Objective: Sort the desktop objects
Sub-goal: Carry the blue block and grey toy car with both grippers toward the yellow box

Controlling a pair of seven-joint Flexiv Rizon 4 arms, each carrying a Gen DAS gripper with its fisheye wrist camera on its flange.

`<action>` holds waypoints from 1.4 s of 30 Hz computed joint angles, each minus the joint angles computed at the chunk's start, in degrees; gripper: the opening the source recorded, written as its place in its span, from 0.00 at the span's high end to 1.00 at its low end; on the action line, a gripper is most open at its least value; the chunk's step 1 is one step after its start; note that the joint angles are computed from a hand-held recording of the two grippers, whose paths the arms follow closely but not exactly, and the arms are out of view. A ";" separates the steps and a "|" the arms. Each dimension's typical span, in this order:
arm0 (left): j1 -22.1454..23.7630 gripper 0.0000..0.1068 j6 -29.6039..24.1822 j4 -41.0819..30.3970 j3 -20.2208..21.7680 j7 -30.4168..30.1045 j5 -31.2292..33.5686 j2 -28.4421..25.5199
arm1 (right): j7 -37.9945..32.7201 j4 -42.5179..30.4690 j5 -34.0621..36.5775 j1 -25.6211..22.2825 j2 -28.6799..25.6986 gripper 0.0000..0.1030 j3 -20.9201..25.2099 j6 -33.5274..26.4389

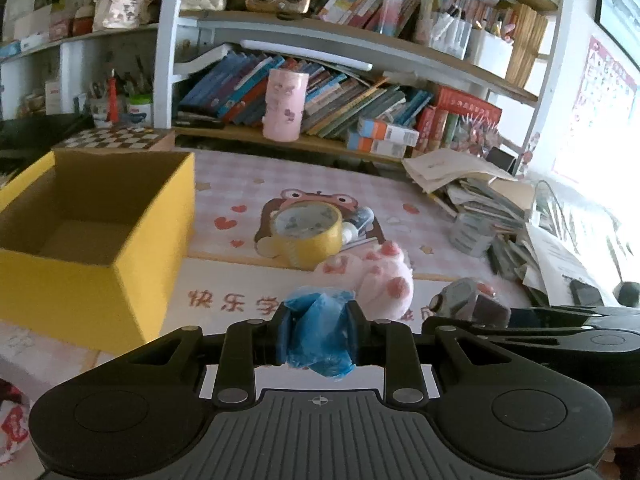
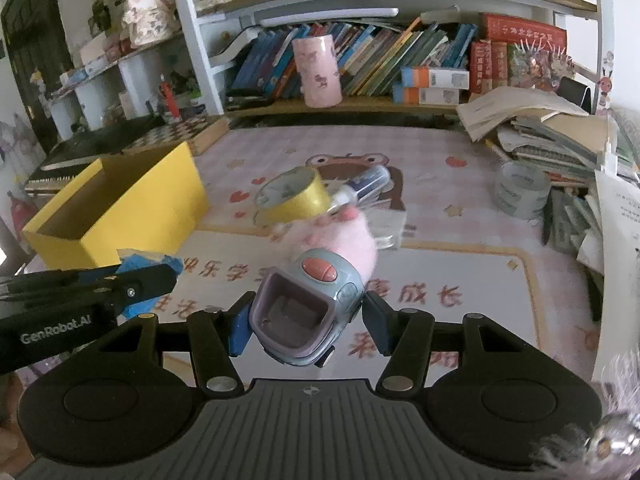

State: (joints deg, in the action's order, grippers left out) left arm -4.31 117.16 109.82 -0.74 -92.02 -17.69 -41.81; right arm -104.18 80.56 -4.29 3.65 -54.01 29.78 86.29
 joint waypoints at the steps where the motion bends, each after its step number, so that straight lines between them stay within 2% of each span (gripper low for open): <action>1: 0.95 0.76 0.66 1.17 -0.55 -0.35 0.95 0.56 | 0.42 0.89 0.21 0.64 0.56 0.48 -0.63 0.55; 9: 7.39 0.76 5.08 8.50 -3.30 -3.69 8.42 3.66 | 5.99 8.02 -1.21 5.40 4.22 0.48 -4.92 6.31; 20: 14.41 0.76 10.94 20.09 -2.85 -10.01 16.43 8.80 | 15.46 19.03 -5.40 13.52 9.33 0.48 -11.83 13.09; 31: 18.58 0.76 12.85 28.78 -0.36 -10.96 22.09 13.16 | 23.70 27.34 -9.94 18.61 11.85 0.48 -14.06 18.83; 42: 19.92 0.76 15.72 33.74 1.31 -11.02 23.68 15.20 | 28.32 31.43 -14.02 21.36 13.43 0.48 -15.66 22.07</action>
State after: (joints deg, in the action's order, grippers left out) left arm 15.61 132.87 143.57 0.56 -103.04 5.99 -26.61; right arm -75.86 111.99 -18.31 25.01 -40.58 14.12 108.36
